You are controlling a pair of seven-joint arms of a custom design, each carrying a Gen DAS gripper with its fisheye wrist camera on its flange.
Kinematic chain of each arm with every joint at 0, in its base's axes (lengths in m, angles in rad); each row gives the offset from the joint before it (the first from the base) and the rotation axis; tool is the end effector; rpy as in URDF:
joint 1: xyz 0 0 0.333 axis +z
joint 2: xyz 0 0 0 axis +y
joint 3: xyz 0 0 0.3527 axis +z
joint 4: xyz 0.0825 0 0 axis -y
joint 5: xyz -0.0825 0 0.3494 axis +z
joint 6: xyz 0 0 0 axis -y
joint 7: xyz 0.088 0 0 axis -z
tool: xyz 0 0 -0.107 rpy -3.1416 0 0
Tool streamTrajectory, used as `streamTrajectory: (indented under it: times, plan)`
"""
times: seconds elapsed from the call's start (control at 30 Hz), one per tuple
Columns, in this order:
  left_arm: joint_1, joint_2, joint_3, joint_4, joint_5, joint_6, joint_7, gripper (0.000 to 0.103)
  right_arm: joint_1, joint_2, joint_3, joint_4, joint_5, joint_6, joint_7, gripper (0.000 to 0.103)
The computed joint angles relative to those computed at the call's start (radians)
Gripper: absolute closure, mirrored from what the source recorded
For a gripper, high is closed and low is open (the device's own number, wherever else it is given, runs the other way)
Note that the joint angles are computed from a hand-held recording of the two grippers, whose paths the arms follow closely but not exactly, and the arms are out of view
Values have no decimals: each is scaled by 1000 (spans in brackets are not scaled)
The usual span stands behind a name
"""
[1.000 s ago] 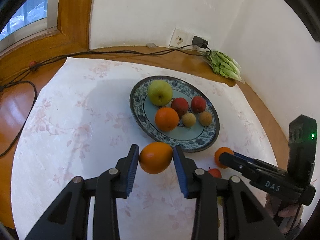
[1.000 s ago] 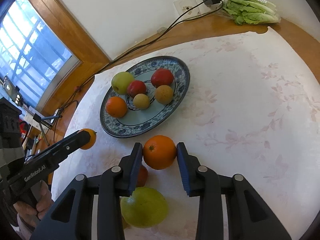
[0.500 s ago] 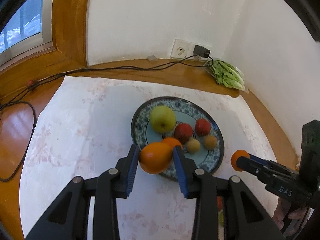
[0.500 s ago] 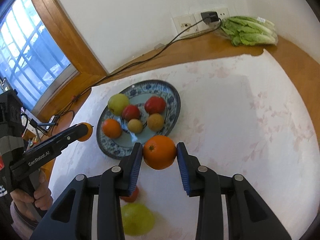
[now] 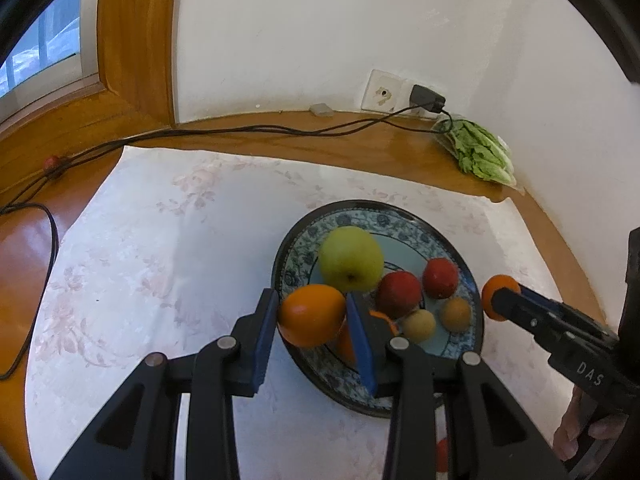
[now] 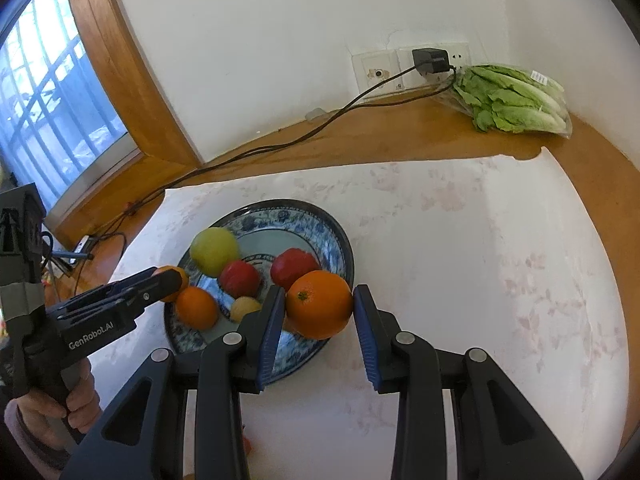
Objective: Organize fruits
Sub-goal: 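Carry both oranges in the two tools over the plate, then open both tools to release the oranges onto the plate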
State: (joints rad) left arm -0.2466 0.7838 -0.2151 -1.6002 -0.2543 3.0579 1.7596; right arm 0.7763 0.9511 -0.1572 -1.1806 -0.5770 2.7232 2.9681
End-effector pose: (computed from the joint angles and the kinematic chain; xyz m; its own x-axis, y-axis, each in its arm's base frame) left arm 0.6890 -0.2746 0.3029 -0.3472 -0.9147 0.2069 -0.7727 0.1539 -0.6158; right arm 0.6121 0.5223 0.3122 -0.1062 -0.9580 -0.2663 -0.7404 0.2549 -0.6220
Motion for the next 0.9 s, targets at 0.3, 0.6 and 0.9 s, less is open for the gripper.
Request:
streamTrajectory:
  times: [0.3,0.6,0.9]
  plan:
    - [-23,33,26,47,22,-2,-6,68,-21,74,22,123,34,-83,-93,67]
    - [-38,61,39,93,41,-9,-13,68,-22,113,15,186,57,-105,-127,67]
    - [-21,61,13,96,36,-20,7,59,-13,96,-6,149,49,-59,-99,63]
